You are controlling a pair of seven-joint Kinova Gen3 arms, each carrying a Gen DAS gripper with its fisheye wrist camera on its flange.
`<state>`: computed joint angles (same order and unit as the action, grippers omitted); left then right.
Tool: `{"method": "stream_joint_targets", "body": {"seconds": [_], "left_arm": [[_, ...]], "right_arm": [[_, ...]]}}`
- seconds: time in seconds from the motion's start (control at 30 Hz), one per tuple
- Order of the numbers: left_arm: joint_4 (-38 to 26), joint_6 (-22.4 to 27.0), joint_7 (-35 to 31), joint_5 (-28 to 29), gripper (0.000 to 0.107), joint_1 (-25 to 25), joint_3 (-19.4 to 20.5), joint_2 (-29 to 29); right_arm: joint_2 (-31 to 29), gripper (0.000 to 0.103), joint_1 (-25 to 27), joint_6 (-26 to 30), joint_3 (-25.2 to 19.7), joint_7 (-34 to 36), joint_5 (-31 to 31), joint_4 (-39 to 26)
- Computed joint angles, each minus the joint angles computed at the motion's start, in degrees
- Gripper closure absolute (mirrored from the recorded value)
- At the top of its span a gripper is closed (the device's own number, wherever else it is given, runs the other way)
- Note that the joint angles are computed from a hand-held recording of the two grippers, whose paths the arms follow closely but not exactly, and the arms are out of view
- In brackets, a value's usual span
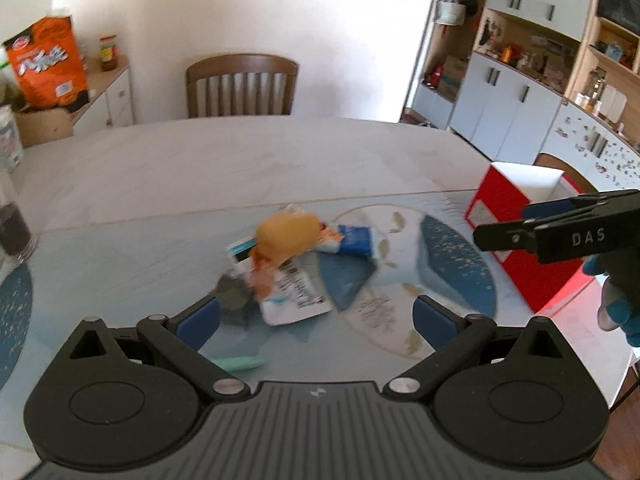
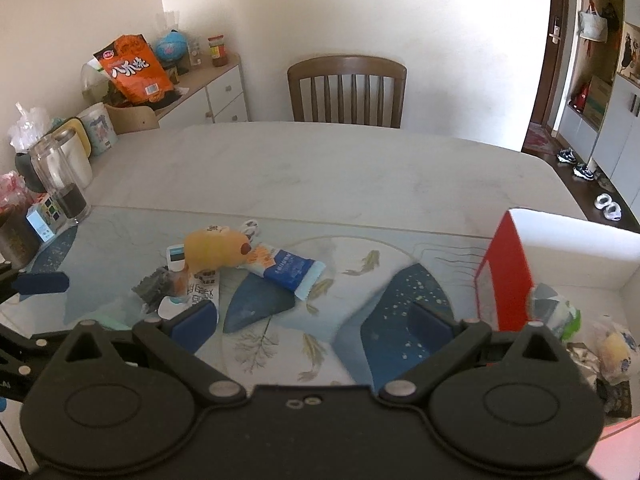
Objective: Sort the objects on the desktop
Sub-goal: 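Move the left gripper to the teal stick while the right approaches the blue snack bar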
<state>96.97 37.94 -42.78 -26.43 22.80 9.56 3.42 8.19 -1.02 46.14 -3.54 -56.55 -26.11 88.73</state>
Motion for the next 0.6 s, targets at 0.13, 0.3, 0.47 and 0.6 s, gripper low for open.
{"method": "stream_joint_targets", "body": {"seconds": [0.13,0.3,0.47,0.6], "left_arm": [[2.48,-0.56,1.27,0.16,0.005,-1.25,-0.64,-0.87],[5.38,-1.67,2.17,0.29,0.005,-2.92,-0.97,-1.54],[7.58,-1.49,6.07,-3.18,0.005,-3.37,-0.88,-1.2],[8.98,-1.8,8.47,-5.38,0.005,-3.43,-1.2,-0.57]], "right_arm": [[0.87,0.001,-1.47,-1.83,-0.49,-1.24,1.65,0.3],[2.95,0.004,-3.73,-4.08,-1.14,-4.13,5.36,-0.15],[5.39,0.005,-4.87,-6.39,-2.09,-4.64,8.24,-0.67],[7.32,0.005,-4.87,-7.64,-2.91,-3.44,9.24,-1.08]]}}
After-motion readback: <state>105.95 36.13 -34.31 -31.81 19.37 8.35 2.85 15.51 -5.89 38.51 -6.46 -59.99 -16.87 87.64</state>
